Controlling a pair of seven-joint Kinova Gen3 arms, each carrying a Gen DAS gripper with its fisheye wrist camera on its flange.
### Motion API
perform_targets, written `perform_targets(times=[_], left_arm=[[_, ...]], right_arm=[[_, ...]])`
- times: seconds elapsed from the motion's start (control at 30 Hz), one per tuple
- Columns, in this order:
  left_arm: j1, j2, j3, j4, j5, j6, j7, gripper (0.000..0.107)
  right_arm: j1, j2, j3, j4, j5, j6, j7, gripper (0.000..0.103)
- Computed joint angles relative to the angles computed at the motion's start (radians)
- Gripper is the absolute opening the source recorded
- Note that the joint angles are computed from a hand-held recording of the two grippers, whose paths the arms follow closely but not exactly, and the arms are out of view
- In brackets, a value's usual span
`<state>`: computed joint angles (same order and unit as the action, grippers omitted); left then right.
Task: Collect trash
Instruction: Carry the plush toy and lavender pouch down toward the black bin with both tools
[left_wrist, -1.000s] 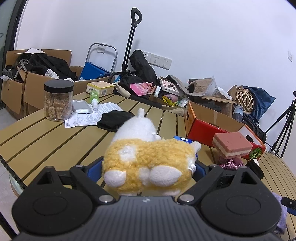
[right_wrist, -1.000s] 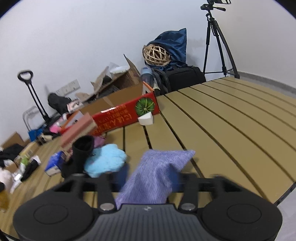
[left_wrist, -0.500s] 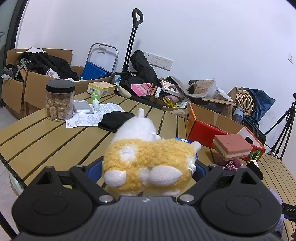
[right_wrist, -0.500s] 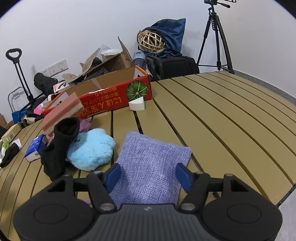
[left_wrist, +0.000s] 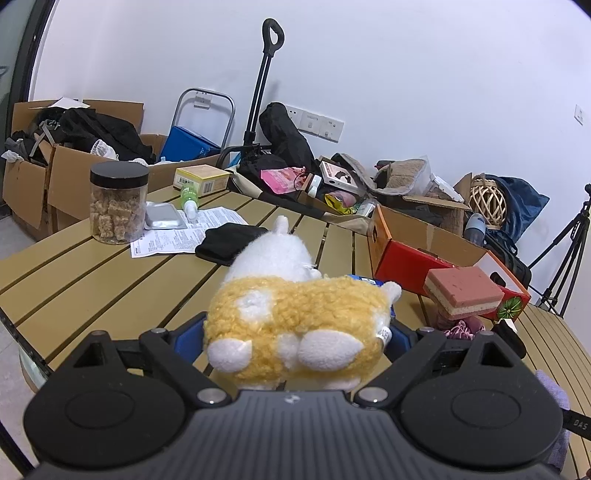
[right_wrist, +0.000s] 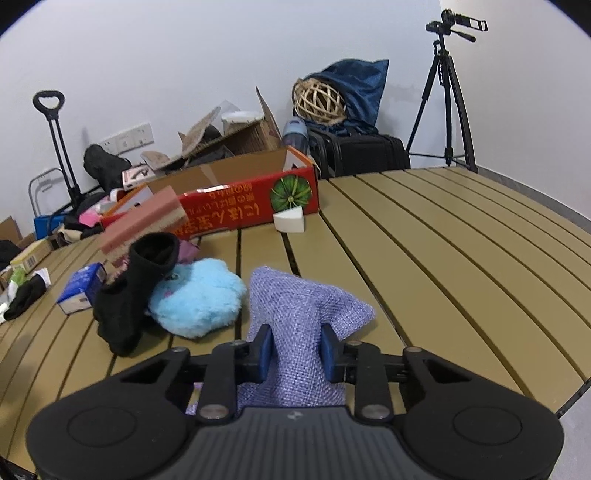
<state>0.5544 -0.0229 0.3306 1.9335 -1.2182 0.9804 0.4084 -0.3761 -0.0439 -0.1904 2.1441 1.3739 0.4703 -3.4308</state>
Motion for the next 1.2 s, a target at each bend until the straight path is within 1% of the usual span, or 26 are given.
perform_targets(times=[0.1,0.27,0.33,0.43,0.5,0.67,0.77,0.9,1.0,1.1,1.2], left_arm=[[0.005,0.004,0.005,-0.005,-0.003,0.019,0.006,0.093],[0.036,0.019,0.019,-0.006,-0.026,0.056,0.026,0.093],[0.058,0.023,0.027,0.006,-0.051,0.069,0.057,0.093],[0.082,0.012,0.036,0.033,-0.089,0.067,0.103,0.093],[0.101,0.013,0.050,0.040,-0.109,0.097,0.127,0.093],[0.150,0.013,0.078,0.058,-0.138,0.167,0.172,0.093],[0.191,0.023,0.100,0.063,-0.149,0.232,0.194,0.093],[0.245,0.042,0.114,0.056,-0.138,0.292,0.215,0.093],[0.283,0.051,0.120,0.052,-0.129,0.319,0.220,0.093],[0.318,0.051,0.127,0.052,-0.121,0.342,0.224,0.093],[0.357,0.057,0.143,0.045,-0.108,0.386,0.212,0.093]], right_arm=[[0.001,-0.026,-0.003,0.021,0.048,-0.003,-0.056,0.026],[0.009,-0.099,-0.009,0.068,0.092,-0.021,-0.107,0.026],[0.014,-0.135,-0.010,0.087,0.089,-0.031,-0.103,0.026],[0.024,-0.197,-0.016,0.118,0.074,-0.047,-0.082,0.026],[0.035,-0.235,-0.021,0.136,0.057,-0.060,-0.057,0.026],[0.069,-0.336,-0.044,0.180,-0.027,-0.097,0.045,0.026],[0.082,-0.389,-0.054,0.208,-0.078,-0.124,0.096,0.026],[0.092,-0.451,-0.062,0.243,-0.147,-0.153,0.169,0.026],[0.094,-0.495,-0.070,0.269,-0.203,-0.171,0.217,0.026],[0.077,-0.537,-0.066,0.291,-0.275,-0.177,0.285,0.026],[0.064,-0.577,-0.077,0.312,-0.346,-0.174,0.343,0.026]])
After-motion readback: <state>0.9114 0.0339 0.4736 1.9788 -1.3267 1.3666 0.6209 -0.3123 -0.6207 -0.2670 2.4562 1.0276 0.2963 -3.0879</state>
